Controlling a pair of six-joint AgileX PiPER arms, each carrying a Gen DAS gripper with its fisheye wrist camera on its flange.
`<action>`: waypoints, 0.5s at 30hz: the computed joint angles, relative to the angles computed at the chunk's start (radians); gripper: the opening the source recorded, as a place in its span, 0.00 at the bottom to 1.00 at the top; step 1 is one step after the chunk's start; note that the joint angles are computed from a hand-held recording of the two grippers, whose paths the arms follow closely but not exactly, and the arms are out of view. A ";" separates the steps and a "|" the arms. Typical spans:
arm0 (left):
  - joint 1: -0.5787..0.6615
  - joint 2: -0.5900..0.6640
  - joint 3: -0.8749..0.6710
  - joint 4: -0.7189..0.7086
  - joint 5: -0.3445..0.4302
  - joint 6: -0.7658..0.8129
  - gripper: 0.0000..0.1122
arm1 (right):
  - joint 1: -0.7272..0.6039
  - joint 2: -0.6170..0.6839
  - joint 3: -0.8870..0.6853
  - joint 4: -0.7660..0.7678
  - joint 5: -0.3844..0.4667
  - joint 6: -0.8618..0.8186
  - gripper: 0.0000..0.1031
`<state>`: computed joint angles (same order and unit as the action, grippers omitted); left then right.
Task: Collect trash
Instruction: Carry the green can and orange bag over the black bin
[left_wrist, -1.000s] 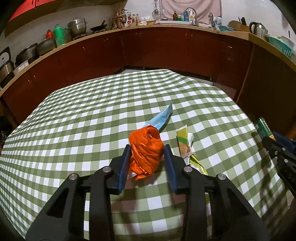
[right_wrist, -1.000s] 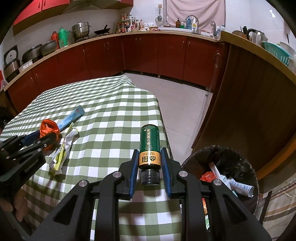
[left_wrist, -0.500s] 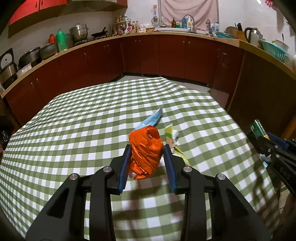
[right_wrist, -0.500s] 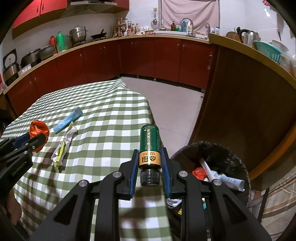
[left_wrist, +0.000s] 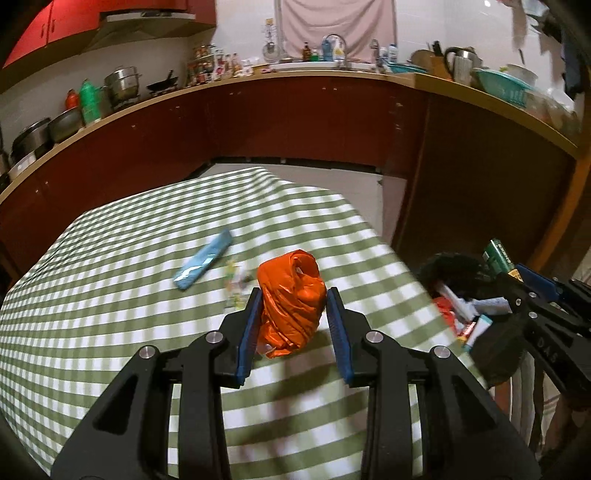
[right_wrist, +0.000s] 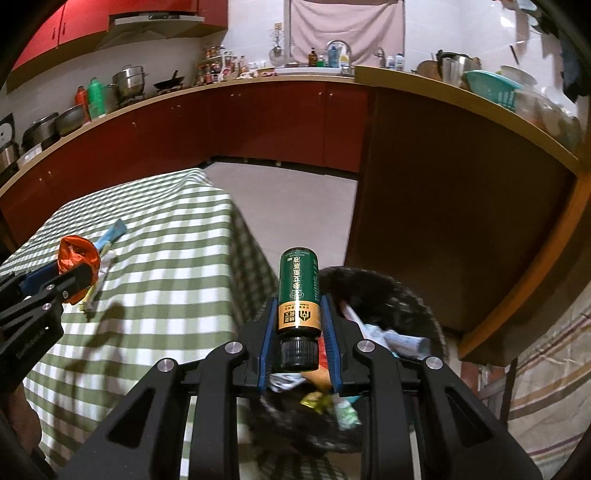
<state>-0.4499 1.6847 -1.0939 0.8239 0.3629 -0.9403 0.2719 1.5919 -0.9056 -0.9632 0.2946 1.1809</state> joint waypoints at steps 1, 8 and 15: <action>-0.015 0.005 -0.006 0.006 0.007 -0.009 0.30 | -0.013 -0.008 0.012 -0.006 -0.005 0.003 0.24; -0.124 0.078 -0.066 0.071 0.053 -0.092 0.30 | -0.093 -0.034 0.068 -0.047 -0.042 0.032 0.24; -0.194 0.150 -0.131 0.081 0.086 -0.107 0.30 | -0.139 -0.041 0.106 -0.146 -0.054 0.113 0.24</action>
